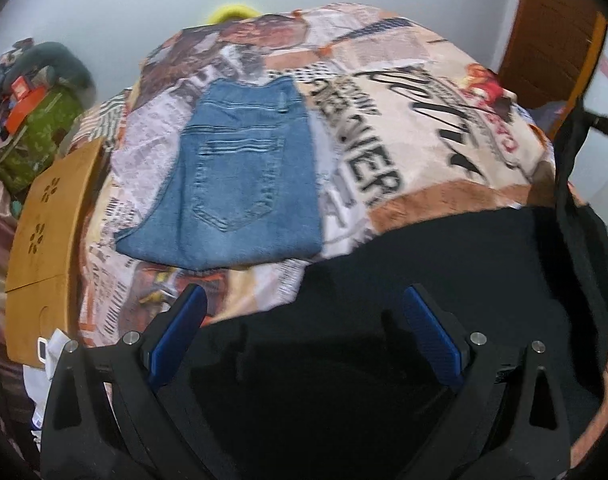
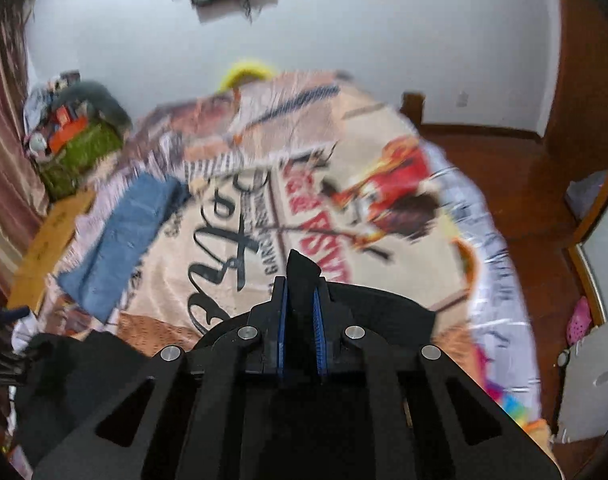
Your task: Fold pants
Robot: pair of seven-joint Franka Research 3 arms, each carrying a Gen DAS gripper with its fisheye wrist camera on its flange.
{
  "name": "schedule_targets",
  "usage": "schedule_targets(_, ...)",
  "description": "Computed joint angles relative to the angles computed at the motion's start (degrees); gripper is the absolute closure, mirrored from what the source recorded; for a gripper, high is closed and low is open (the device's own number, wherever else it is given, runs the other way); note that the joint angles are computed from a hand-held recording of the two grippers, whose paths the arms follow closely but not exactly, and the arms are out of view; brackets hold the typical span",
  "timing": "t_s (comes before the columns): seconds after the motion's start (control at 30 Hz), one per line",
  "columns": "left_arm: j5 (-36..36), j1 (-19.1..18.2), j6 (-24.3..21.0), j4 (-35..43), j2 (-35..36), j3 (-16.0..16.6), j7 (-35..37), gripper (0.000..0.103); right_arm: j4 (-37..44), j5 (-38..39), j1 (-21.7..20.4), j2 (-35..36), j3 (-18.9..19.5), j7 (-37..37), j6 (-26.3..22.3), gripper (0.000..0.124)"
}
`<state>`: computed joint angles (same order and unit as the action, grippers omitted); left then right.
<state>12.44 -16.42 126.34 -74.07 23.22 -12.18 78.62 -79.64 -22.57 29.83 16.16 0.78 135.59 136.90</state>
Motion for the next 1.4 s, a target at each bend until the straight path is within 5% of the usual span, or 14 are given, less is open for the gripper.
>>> schedule_targets(0.17, -2.3, -0.8, -1.9, -0.3, -1.1, -1.8, 2.7, 0.004, -7.6, -6.1, -0.5, -8.7, 0.4, 5.7, 0.8, 0.114)
schedule_targets(0.47, -2.4, -3.5, -3.5, -3.1, -2.5, -2.8, 6.2, 0.004, -22.6, -11.2, -5.9, -22.8, 6.8, 10.5, -1.5, 0.114)
schedule_targets(1.03, -1.3, -4.1, -1.5, -6.9, -4.7, -2.5, 2.7, 0.004, -40.8, -2.8, -10.9, -28.9, 13.0, 17.8, -3.9, 0.111)
schedule_targets(1.17, -0.1, -3.8, 0.5, -8.9, -6.5, -2.1, 1.6, 0.004, -40.0, -3.3, -10.6, -29.1, 13.5, 17.8, -6.9, 0.091)
schedule_targets(1.23, 0.4, -3.2, 1.8, -10.0, -7.7, -1.7, 0.6, 0.004, -39.0, -4.2, -10.4, -29.4, 13.8, 17.4, -8.5, 0.067)
schedule_targets(1.4, 1.4, -1.0, 5.1, -13.3, -11.4, -0.5, -3.4, 0.004, -33.9, -9.9, -9.9, -28.5, 15.5, 17.3, -12.2, 0.056)
